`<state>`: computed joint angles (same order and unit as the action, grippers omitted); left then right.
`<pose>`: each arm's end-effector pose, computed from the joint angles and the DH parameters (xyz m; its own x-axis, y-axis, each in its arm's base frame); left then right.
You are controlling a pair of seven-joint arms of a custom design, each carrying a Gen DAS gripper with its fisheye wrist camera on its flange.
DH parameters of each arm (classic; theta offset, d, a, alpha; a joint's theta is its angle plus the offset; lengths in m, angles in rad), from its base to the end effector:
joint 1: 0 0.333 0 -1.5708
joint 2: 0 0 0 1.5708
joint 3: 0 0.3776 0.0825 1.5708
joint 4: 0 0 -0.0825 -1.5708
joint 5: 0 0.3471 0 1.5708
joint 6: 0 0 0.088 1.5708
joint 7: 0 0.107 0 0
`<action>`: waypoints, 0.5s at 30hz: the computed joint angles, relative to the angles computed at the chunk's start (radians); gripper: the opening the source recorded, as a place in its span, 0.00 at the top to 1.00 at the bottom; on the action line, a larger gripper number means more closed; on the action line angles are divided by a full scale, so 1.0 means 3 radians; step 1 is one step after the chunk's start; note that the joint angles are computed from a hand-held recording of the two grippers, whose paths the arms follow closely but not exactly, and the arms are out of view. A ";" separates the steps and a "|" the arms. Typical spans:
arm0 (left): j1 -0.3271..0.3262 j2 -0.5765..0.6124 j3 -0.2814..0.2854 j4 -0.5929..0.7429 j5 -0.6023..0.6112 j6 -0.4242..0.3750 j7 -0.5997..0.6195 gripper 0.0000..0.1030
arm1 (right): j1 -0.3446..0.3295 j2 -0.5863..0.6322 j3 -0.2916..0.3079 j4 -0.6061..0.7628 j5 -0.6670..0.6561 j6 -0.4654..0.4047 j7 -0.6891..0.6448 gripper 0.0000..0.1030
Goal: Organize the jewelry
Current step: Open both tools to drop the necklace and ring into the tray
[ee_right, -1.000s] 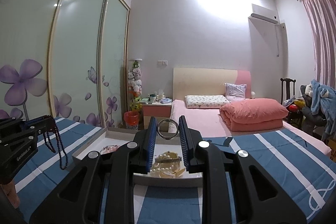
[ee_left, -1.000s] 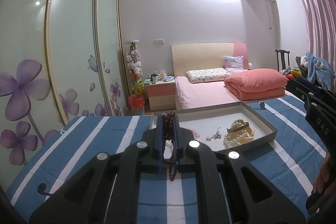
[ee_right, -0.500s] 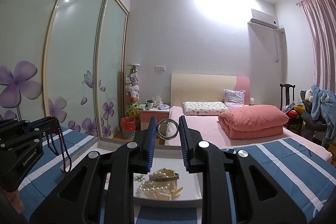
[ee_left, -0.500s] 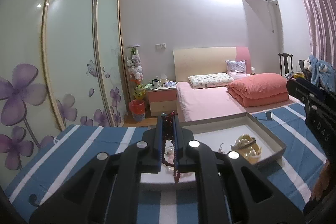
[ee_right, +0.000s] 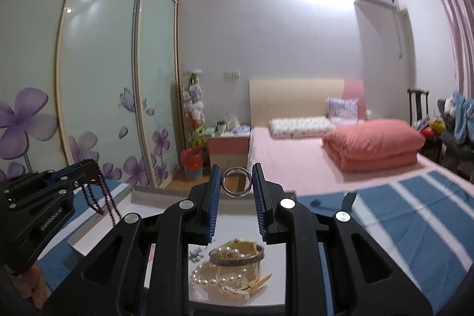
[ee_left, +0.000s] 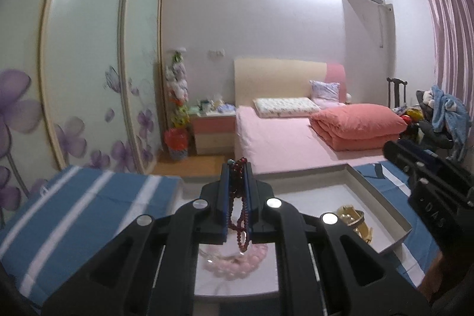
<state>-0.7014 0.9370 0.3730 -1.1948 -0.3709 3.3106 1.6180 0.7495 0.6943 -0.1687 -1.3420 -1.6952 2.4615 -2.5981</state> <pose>0.7291 -0.3676 0.4444 -0.3010 -0.9534 -0.0188 -0.3058 0.1151 -0.9451 0.6245 0.4596 0.4308 -0.1208 -0.9903 -0.0692 -0.1963 0.0921 -0.9762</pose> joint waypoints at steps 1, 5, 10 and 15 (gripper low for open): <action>0.0063 0.0024 -0.0089 0.0059 0.0032 -0.0058 0.0014 0.91 | -0.0035 0.0021 0.0022 0.0027 0.0053 0.0047 -0.0051 0.78; 0.0162 0.0095 -0.0203 0.0183 0.0163 -0.0173 -0.0034 0.91 | -0.0101 0.0105 0.0028 0.0146 0.0264 0.0235 -0.0205 0.78; 0.0193 0.0126 -0.0232 0.0201 0.0292 -0.0164 -0.0116 0.90 | -0.0074 0.0180 -0.0043 0.0251 0.0442 0.0339 -0.0411 0.78; 0.0150 0.0146 -0.0162 0.0186 0.0314 -0.0124 -0.0169 0.76 | 0.0026 0.0197 -0.0162 0.0269 0.0460 0.0330 -0.0445 0.56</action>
